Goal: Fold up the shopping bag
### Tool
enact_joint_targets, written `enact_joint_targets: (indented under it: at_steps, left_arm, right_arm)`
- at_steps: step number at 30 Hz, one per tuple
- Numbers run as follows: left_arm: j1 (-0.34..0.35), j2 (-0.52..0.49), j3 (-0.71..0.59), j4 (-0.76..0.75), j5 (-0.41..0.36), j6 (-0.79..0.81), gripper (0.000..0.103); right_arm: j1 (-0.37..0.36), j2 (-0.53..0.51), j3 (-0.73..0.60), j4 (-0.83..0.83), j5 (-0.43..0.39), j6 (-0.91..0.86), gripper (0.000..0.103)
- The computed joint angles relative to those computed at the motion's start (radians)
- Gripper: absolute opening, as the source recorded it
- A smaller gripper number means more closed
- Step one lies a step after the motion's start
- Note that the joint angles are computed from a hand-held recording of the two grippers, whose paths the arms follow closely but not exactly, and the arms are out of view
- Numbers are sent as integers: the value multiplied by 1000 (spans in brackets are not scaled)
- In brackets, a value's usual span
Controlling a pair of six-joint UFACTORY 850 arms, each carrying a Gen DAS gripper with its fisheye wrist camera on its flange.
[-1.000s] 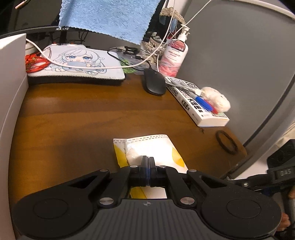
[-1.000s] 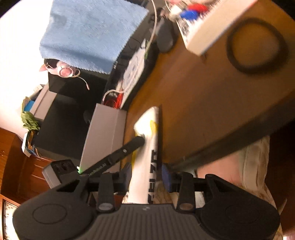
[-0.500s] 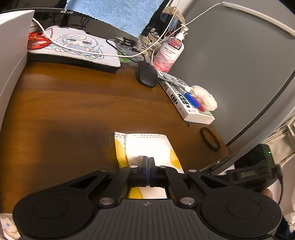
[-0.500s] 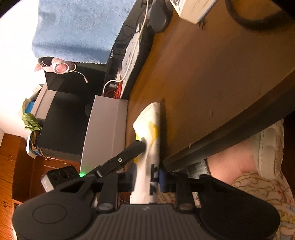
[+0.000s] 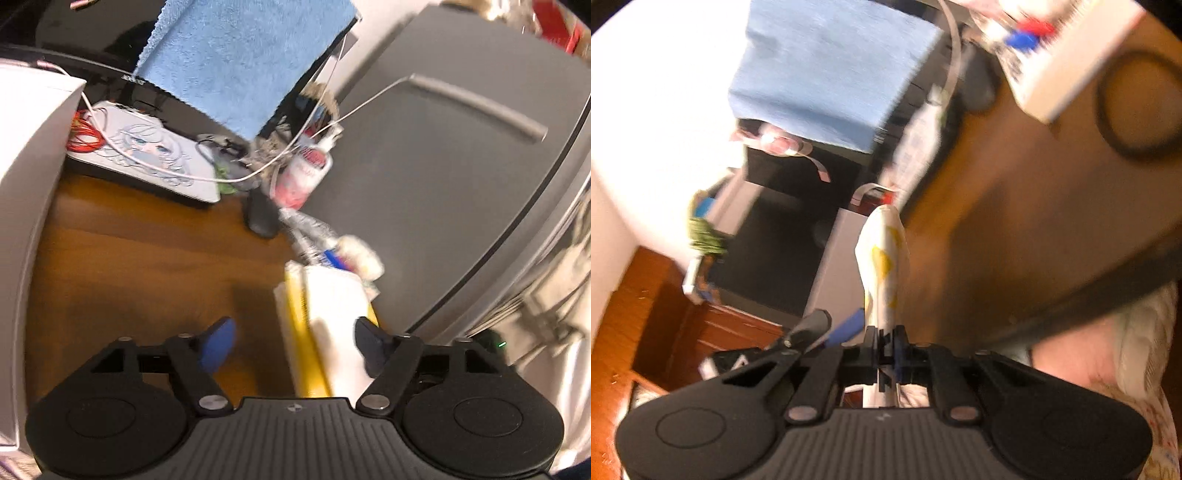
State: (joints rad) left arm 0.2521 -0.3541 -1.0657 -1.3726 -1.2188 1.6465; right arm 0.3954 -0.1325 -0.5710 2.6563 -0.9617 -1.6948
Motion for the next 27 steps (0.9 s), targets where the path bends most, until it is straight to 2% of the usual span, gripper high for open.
enact_joint_targets:
  at_steps: [3, 7, 9, 10, 11, 12, 14, 17, 20, 23, 25, 27]
  left_arm:
    - [5, -55, -60, 34, -118, -84, 78]
    - [4, -109, -106, 44, -262, -131, 78]
    - [4, -132, -118, 35, -331, -153, 73]
    - [5, -138, -120, 30, -356, -160, 61]
    - [5, -144, -122, 26, -380, -167, 42]
    - [5, -145, -121, 24, -389, -170, 33]
    - [7, -137, -114, 24, -387, -164, 18]
    - [13, -115, -93, 16, -380, -141, 14]
    - [25, -63, -50, -5, -327, -80, 14]
    - [21, 13, 11, -54, -218, 32, 13]
    - [16, 76, 62, -105, -128, 137, 13]
    - [-1, 157, 137, -187, 6, 307, 13]
  right_arm:
    - [-30, -5, 3, -64, -114, -15, 7]
    - [-59, -37, -26, -176, -226, -11, 7]
    - [-69, -58, -43, -227, -282, -11, 7]
    - [-73, -66, -48, -250, -308, -14, 7]
    - [-74, -71, -52, -263, -321, -17, 7]
    - [-74, -74, -55, -271, -324, -17, 7]
    - [-76, -76, -55, -286, -327, -20, 7]
    - [-79, -79, -56, -297, -329, -14, 8]
    - [-82, -80, -50, -297, -331, -22, 12]
    - [-73, -63, -48, -269, -277, -45, 19]
    - [-62, -28, -43, -236, -194, -68, 26]
    - [-53, 8, -44, -199, -91, -99, 36]
